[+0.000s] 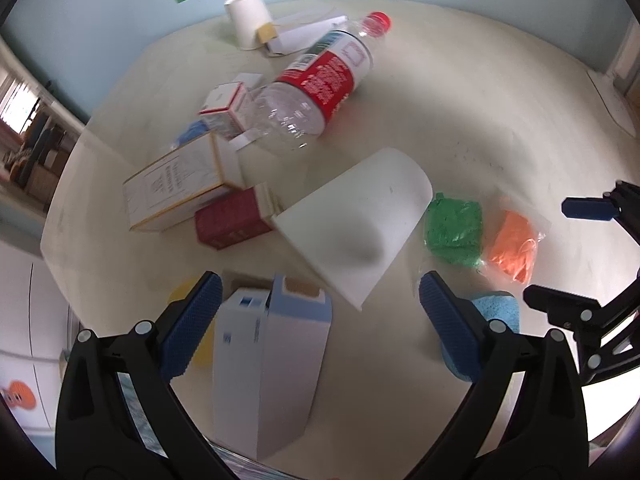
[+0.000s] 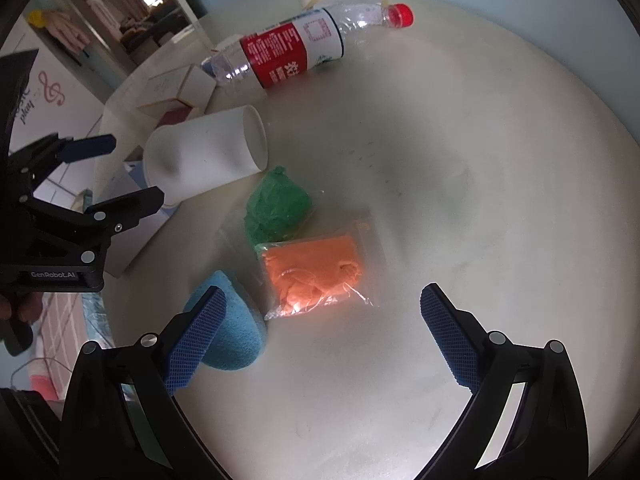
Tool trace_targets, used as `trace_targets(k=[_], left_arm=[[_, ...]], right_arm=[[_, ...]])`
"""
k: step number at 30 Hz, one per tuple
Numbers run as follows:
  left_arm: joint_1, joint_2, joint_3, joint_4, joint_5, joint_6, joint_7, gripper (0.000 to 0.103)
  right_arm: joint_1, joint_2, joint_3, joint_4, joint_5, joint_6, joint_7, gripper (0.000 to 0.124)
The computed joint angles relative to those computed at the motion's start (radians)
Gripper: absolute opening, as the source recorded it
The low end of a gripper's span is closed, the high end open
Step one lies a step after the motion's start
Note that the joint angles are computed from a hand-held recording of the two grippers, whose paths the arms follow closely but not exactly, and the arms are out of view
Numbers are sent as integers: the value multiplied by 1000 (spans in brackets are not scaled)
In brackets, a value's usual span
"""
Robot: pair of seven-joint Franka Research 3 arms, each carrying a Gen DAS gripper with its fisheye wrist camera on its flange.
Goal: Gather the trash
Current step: 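Grasp the white paper cup with left tool while right tool grasps orange bag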
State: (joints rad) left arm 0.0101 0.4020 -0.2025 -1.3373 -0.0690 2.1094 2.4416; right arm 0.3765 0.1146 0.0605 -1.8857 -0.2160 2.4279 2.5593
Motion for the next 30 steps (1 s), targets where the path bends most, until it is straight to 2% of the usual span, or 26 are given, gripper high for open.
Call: trace_targets(k=[3, 6, 9, 10, 11, 15, 17, 19, 24, 30], left_arm=[[-21, 24, 2, 13, 38, 20, 5, 97], [-30, 57, 1, 58, 46, -20, -18, 96], [-27, 63, -6, 62, 37, -23, -22, 87], [-25, 65, -9, 66, 33, -33, -18, 76], [-23, 74, -12, 82, 25, -58, -14, 64], [-16, 93, -19, 112, 2, -115, 0, 39], [-12, 113, -24, 148, -14, -167, 10, 7], [-5, 128, -30, 176, -38, -212, 20, 4], [8, 99, -33, 141, -71, -192, 43, 3], [37, 46, -33, 118, -134, -205, 59, 3]], right_arm=[[2, 24, -1, 29, -6, -36, -27, 96], [9, 45, -9, 55, -34, -62, -37, 96], [10, 49, -14, 55, -39, -61, -42, 93], [7, 49, -15, 52, -29, -56, -52, 79], [8, 49, -17, 52, -37, -56, -53, 71], [4, 58, -17, 68, -20, -74, -101, 68], [3, 61, -17, 76, -15, -82, -122, 57], [-2, 50, -18, 59, 7, -61, -128, 56], [-15, 16, -20, 3, 38, -8, -103, 55], [-37, -90, -7, -104, 29, 74, -15, 55]])
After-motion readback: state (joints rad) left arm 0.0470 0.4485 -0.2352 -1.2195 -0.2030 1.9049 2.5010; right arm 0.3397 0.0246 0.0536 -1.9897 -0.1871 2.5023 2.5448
